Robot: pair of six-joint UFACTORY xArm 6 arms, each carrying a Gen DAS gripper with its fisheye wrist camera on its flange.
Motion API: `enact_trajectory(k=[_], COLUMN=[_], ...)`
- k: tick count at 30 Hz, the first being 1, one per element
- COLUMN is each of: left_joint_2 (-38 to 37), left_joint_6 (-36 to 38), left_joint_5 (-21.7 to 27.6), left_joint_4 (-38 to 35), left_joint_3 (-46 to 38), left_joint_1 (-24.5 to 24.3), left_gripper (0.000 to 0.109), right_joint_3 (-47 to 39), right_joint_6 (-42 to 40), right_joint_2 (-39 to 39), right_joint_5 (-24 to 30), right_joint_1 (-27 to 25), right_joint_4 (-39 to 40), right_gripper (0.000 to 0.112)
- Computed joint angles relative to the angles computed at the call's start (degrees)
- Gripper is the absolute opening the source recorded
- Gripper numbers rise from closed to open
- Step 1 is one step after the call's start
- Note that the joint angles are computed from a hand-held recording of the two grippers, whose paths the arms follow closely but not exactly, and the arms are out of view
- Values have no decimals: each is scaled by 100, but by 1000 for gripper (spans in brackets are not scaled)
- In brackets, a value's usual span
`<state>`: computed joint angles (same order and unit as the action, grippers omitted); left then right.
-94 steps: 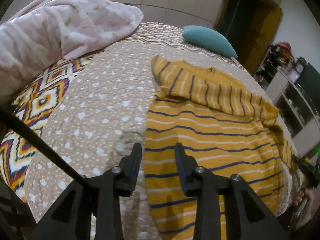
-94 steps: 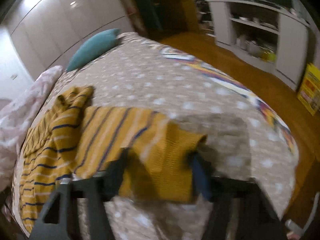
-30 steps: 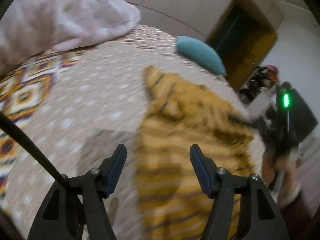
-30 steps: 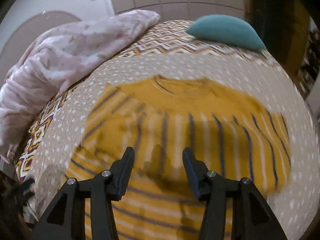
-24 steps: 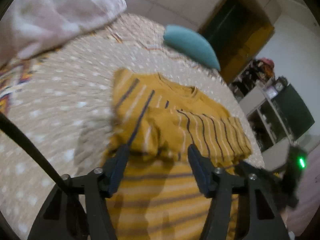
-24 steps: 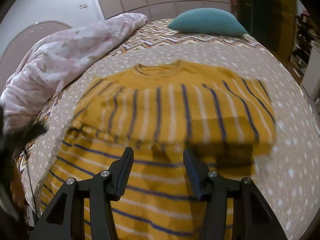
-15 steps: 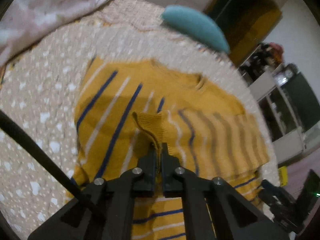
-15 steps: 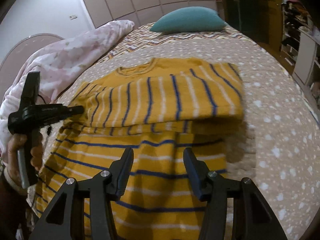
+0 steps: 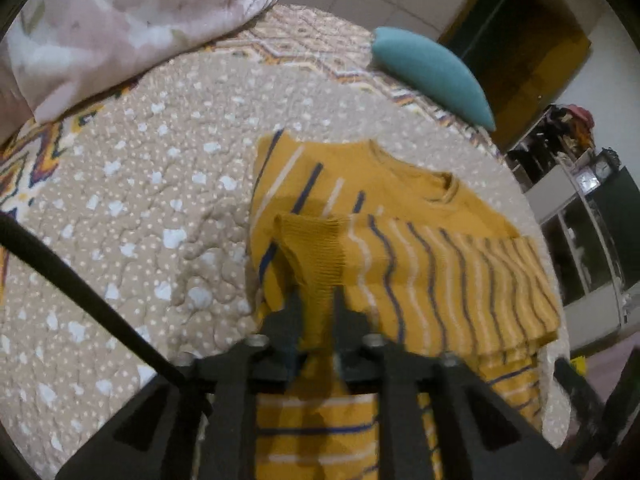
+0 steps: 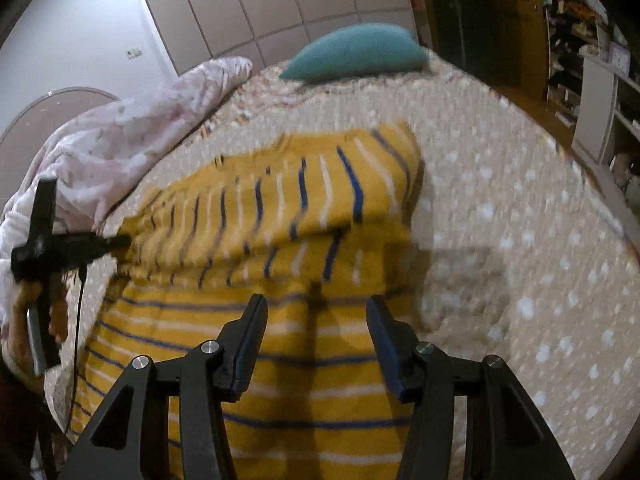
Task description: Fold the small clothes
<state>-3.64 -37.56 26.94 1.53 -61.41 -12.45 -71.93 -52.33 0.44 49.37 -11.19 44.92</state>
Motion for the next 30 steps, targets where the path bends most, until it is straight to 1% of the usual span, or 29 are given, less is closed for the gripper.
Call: enact_trajectory(k=[1, 2, 4, 6, 7, 8, 9, 11, 12, 13, 14, 15, 16, 17, 19, 21, 23, 24, 25, 26, 27, 28, 30], left_joint_2=[-101, -218, -236, -85, 49, 194, 337, 624, 725, 778, 692, 691, 702, 716, 778, 799, 806, 729, 670, 464, 221, -136, -699], left_joint_6=[-167, -537, -988, -1081, -1053, -915, -681, -372, -264, -196, -201, -382, -516, -618, -792, -1065, -1081, -1081, -1100, -956, -831, -700, -727], left_joint_5=[-108, -191, -207, -178, -162, -152, -88, 225, 239, 13, -377, -527, -478, -424, -349, -408, -317, -89, -2, -5, -156, -353, -528], left_joint_4=[203, 645, 1352, 1587, 1583, 1448, 1213, 860, 699, 574, 688, 1040, 1286, 1434, 1629, 1791, 1735, 1662, 1617, 1367, 1151, 919, 914], left_joint_3=[74, 143, 62, -114, -205, -282, -342, -489, -472, -350, -125, -50, -81, -118, -214, -217, -279, -304, -274, -129, 105, 448, 961], left_joint_1=[-16, -50, -76, -83, -83, -77, -64, -16, 11, 44, 67, 58, 37, 22, 9, 28, 31, -2, -25, -52, -76, -115, -186], left_gripper=[39, 45, 49, 58, 63, 64, 64, 64, 64, 68, 69, 70, 70, 71, 74, 78, 78, 78, 77, 72, 69, 66, 66], right_joint_3=[-135, -246, -553, -857, -1172, -1420, -1576, -1821, -1926, -1977, -1930, -1903, -1884, -1886, -1888, -1747, -1664, -1707, -1718, -1751, -1804, -1950, -2134], right_joint_6=[12, 31, 101, 244, 383, 509, 647, 1093, 1296, 1514, 1510, 1329, 1072, 1007, 960, 822, 760, 763, 728, 677, 640, 711, 1080], right_joint_2=[42, 90, 280, 517, 780, 996, 1159, 1528, 1694, 1865, 1923, 1975, 2012, 2032, 2050, 1986, 1941, 1984, 1988, 2004, 2037, 2106, 2120], right_joint_5=[-53, -74, -190, -179, 27, 193, 225, -16, -65, -189, -337, -369, -299, -240, -234, -444, -612, -630, -590, -501, -378, -143, 177], right_joint_1=[31, 55, 150, 221, 237, 256, 295, 405, 416, 416, 400, 334, 248, 200, 186, 261, 338, 362, 363, 319, 285, 231, 144], right_joint_4=[89, 150, 329, 424, 491, 489, 401, -95, -306, -530, -515, -259, 165, 356, 461, 503, 476, 462, 503, 561, 635, 602, 251], right_gripper=[56, 56, 56, 56, 55, 54, 51, 48, 47, 46, 46, 47, 47, 47, 48, 50, 53, 55, 58, 60, 63, 63, 62])
